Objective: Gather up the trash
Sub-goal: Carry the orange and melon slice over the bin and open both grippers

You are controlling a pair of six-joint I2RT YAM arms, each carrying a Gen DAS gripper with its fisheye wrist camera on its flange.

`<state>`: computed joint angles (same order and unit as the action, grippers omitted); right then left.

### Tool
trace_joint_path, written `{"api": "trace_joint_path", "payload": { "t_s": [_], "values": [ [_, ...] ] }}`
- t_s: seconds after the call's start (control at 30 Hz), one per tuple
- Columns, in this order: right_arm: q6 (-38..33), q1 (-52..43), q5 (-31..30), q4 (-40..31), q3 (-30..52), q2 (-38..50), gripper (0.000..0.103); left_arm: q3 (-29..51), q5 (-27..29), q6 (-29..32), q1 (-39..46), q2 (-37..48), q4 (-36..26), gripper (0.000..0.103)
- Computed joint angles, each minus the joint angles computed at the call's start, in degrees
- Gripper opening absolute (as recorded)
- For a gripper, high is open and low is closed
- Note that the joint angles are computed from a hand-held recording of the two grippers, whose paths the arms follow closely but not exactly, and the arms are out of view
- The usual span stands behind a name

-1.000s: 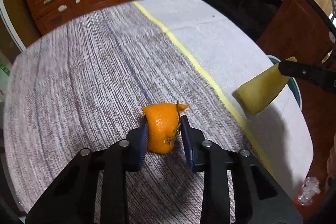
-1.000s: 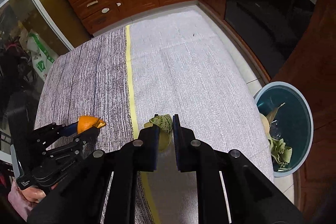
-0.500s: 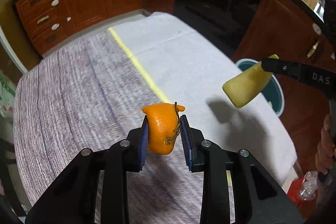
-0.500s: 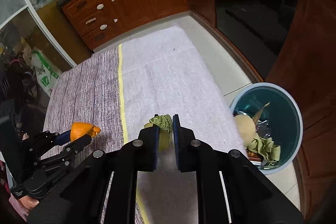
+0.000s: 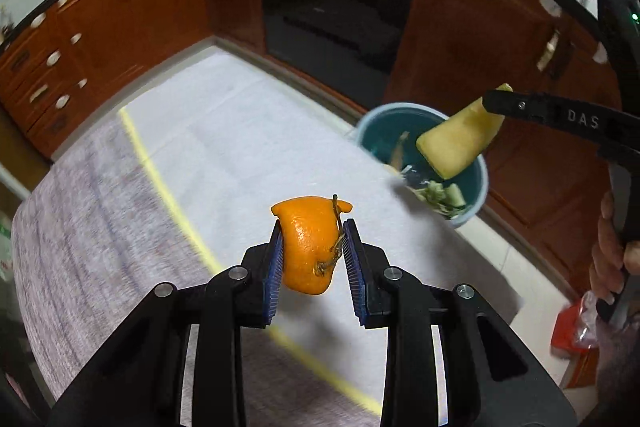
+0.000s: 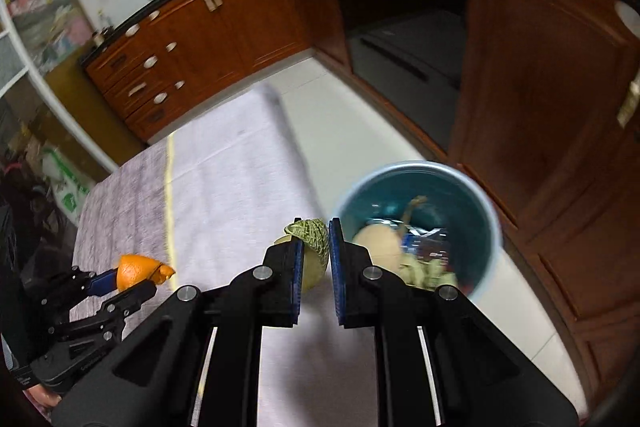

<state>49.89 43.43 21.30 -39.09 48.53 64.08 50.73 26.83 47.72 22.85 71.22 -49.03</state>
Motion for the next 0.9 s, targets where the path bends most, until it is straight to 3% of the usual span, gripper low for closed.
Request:
{"api": "trace_joint_path", "payload": {
  "t_s": [0.2, 0.37, 0.53, 0.8, 0.87, 0.9],
  "values": [
    [-4.84, -11.63, -4.83, -1.47, -8.06, -10.87, 0.012, -3.56, -4.94, -10.2, -14.89, -2.39, 4.34, 0.029],
    [-10.21, -20.84, -9.76, -0.27, -12.11, -13.53, 0.012, -5.13, -8.8, -17.94, -26.01, 0.94, 9.67, 0.029],
    [-15.17, -29.05, -14.84, 3.74, -15.21, -10.75, 0.012, -4.7, -13.0, -24.07, -35.72, 9.19, 16.29, 0.03],
    [-18.9, -34.32, -18.01, 9.55, -16.75, -2.94, 0.012, 0.99, -13.94, -28.42, -40.72, 23.6, 20.85, 0.034],
    [-19.58, -35.23, -18.49, 10.89, -16.85, -0.95, 0.012, 1.76, -13.86, -28.84, -41.51, 25.95, 21.59, 0.038],
    [-19.84, -35.61, -18.79, 11.59, -16.91, 0.07, 0.012, 1.78, -14.07, -28.89, -41.76, 26.53, 22.06, 0.046]
  ]
}}
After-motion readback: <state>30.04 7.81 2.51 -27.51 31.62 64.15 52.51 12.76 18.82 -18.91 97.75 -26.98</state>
